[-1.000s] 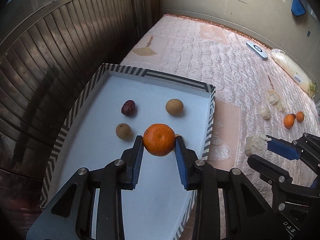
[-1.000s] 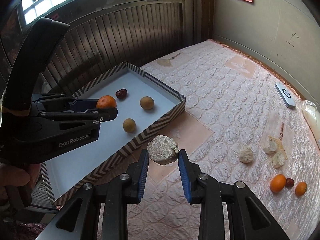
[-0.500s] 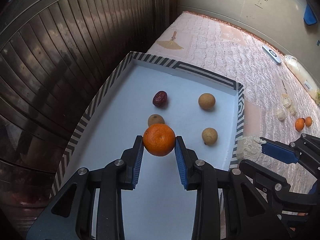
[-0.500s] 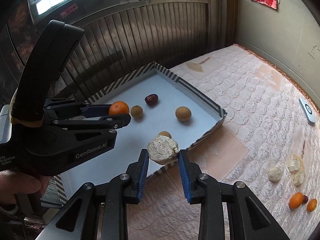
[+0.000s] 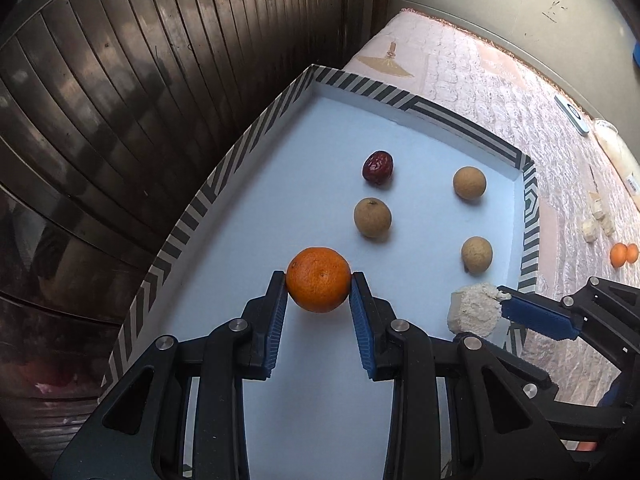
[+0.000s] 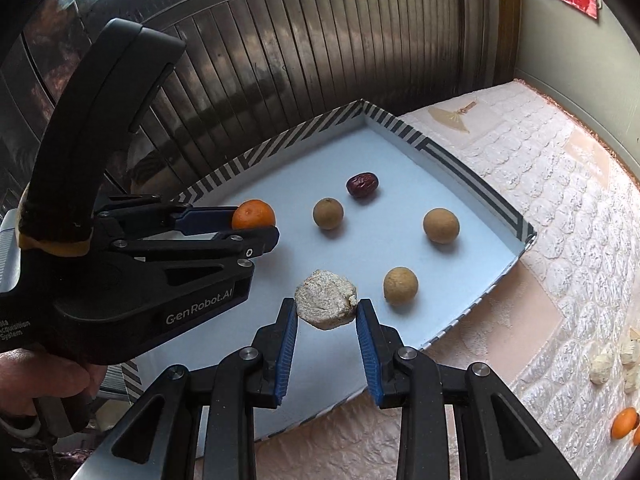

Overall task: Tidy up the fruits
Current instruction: 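Lower the orange into the tray and open the left tool while the right tool releases the yam slice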

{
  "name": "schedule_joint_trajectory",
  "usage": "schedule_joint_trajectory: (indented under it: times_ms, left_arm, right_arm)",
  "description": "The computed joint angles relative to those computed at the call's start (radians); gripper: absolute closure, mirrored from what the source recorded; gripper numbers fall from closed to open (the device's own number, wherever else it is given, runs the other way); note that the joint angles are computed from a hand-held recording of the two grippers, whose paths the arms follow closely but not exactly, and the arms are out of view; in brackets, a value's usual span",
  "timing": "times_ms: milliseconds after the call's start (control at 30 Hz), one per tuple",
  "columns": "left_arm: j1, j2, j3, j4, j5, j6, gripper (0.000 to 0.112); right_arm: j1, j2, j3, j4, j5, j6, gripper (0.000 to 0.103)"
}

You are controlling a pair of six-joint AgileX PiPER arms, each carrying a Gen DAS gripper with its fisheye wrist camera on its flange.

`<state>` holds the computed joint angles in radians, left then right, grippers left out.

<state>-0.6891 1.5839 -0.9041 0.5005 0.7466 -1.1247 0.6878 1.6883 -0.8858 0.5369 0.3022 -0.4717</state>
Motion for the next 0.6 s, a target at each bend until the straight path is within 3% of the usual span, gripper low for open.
schedule_joint_trajectory:
  times_ms: [267, 600]
  left_arm:
    - [0.016, 0.017, 0.019, -0.016, -0.029, -0.011, 0.081]
    - [0.037, 0.066, -0.021, -0.025, -0.040, 0.010, 0.081]
  right_arm:
    - [0.018, 0.087, -0.060, -0.026, 0.017, 0.021, 0.074]
    - [0.047, 0.121, -0.076, -0.146, -0.013, 0.165, 0.074]
